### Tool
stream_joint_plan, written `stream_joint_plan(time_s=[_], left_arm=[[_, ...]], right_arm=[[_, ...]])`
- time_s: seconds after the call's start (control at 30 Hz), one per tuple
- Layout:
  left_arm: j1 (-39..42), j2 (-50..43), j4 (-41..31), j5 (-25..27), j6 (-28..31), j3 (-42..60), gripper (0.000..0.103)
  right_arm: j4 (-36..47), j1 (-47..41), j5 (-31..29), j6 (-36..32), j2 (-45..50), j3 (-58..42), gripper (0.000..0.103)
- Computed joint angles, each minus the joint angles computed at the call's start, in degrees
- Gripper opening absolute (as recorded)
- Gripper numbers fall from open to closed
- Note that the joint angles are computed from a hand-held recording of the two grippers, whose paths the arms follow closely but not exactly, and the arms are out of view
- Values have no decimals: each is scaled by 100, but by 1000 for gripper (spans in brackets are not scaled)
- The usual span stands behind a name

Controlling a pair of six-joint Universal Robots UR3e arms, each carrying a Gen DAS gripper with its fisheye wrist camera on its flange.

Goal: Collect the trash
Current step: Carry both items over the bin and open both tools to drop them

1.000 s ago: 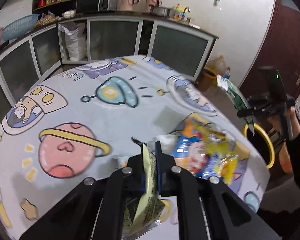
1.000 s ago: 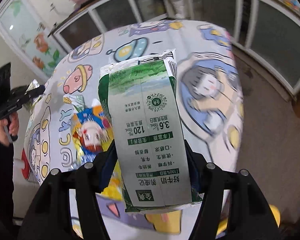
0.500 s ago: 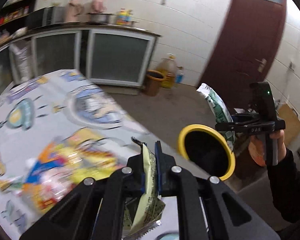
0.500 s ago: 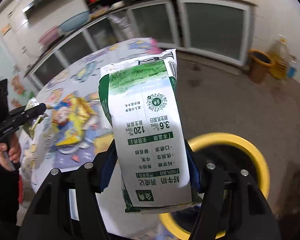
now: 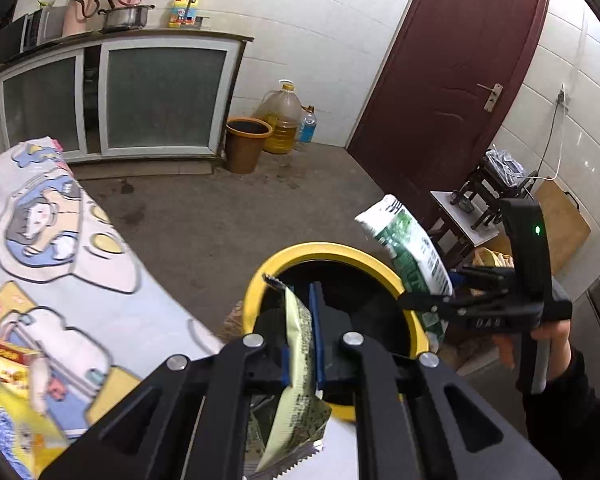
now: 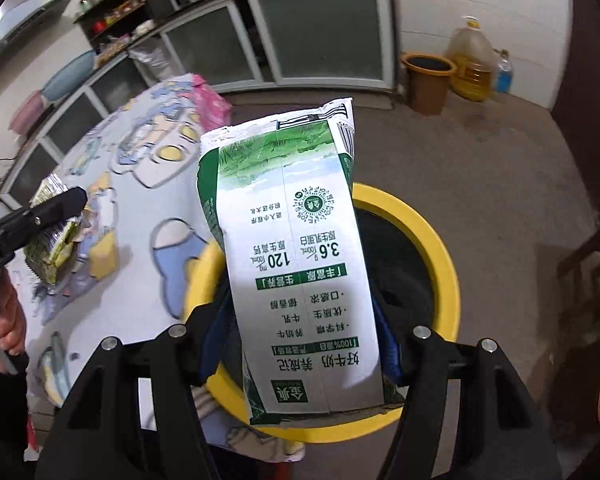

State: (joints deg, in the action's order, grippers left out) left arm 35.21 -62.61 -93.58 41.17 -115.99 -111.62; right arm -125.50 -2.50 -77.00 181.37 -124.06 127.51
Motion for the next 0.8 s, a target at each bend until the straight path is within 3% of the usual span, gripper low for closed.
stream_joint_plan(time_s=[0.27,0.57,0.63,0.7,0.77,0.8], left_arm=[[-1476,-551,2834,607,-2103,-872,7],[-2307,-1352,4033,960,-2930,-950,9],[-2364,-1470,4148,894,-3092,-928,17],[-2290,-1414,4211,796,-3123,-1001,51],[-2213,-1267,4469,737,-3280,-1159,78],[-2081,-1121,4541,625,-3294,-1269,83]], right_arm=[[-221,-568,245,-192,-154,796,59],[-448,-798,290,-308,135,1074,60],[-382,-928,379,-342,132,1074,62],[-324,-1061,367,-334,66,1095,77],[-184,-1304,455,-409,-92,1130,77],[-84,-1380,498,-458,-162,1124,77]])
